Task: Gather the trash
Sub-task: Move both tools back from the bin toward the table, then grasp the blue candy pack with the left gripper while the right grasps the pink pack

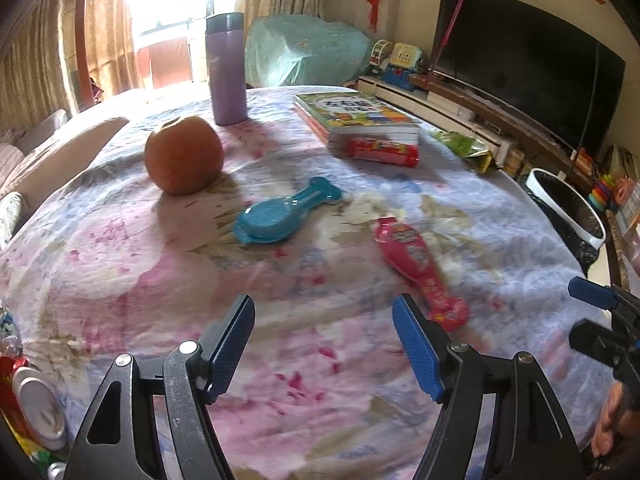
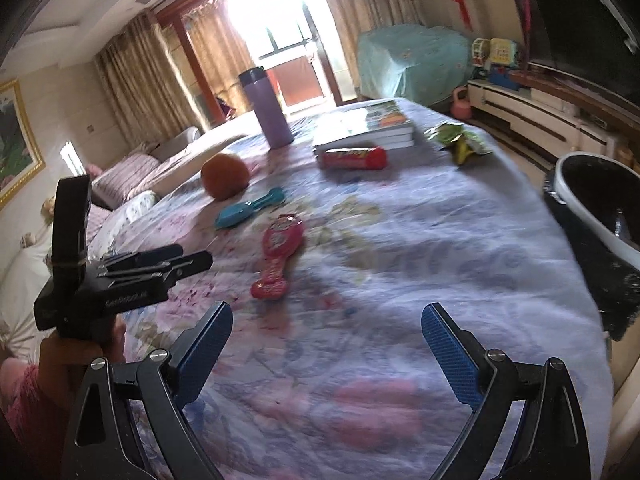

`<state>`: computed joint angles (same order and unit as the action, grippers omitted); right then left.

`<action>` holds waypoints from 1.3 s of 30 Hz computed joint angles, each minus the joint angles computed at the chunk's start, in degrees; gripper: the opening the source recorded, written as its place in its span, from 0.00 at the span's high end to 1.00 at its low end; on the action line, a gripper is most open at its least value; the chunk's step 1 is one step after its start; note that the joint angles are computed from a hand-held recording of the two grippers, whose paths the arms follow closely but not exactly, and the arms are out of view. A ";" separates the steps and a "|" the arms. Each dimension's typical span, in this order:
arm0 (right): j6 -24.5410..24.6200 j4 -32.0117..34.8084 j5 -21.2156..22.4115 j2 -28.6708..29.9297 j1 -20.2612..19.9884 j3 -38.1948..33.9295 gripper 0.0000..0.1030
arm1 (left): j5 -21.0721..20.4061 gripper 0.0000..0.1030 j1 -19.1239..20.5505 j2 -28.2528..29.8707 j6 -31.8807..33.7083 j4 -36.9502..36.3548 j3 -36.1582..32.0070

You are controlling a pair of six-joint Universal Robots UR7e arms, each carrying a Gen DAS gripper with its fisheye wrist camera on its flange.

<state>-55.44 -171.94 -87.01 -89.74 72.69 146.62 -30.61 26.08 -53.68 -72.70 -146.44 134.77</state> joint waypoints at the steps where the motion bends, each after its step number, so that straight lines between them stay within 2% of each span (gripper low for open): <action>1: -0.08 -0.21 -0.30 0.69 0.43 -0.04 0.07 | 0.00 0.31 0.45 -0.16 0.54 -0.04 -0.05; 9: -0.64 -4.83 -2.16 7.19 3.84 -0.48 0.08 | 0.31 0.31 4.14 -0.26 5.03 -1.08 -0.96; 12: 0.19 -5.75 -3.38 9.98 5.21 -1.46 0.15 | 0.61 0.31 5.35 -0.85 5.96 -0.53 -1.12; 14: 1.34 -6.27 -4.63 12.31 6.32 -2.52 0.29 | 0.81 0.31 6.19 -1.11 6.91 -0.68 -1.28; 19: 2.90 -7.08 -9.11 17.99 9.36 -5.42 0.36 | 1.77 0.30 8.99 -0.38 12.10 -3.73 -2.84; 21: 2.92 -8.55 -11.18 20.18 10.52 -6.20 0.46 | 2.29 0.30 10.29 0.70 15.25 -5.76 -3.89; 23: 3.44 -8.66 -12.79 21.34 10.97 -6.89 0.77 | 2.88 0.30 11.84 2.20 18.55 -8.17 -5.21; 27: 3.28 -6.90 -12.41 19.40 9.92 -6.94 0.79 | 3.09 0.30 14.37 4.85 24.63 -12.99 -7.57; 32: 3.43 -2.94 -10.78 14.06 7.20 -6.92 0.79 | 2.93 0.32 15.87 6.79 28.92 -15.98 -9.20; 33: 3.37 -2.35 -10.58 13.08 6.54 -7.01 0.79 | 2.82 0.36 16.01 7.07 29.25 -16.03 -9.39; 34: 3.27 -2.11 -10.58 12.30 5.92 -7.11 0.79 | 2.11 0.49 16.12 7.28 29.89 -16.37 -9.55; 35: 3.14 -1.88 -10.59 11.54 5.19 -7.35 0.79 | 1.38 0.56 16.20 7.33 30.15 -16.33 -9.77; 39: 2.92 -1.75 -10.86 10.53 3.24 -8.32 0.79 | -0.31 0.57 14.23 7.72 27.54 -15.61 -9.60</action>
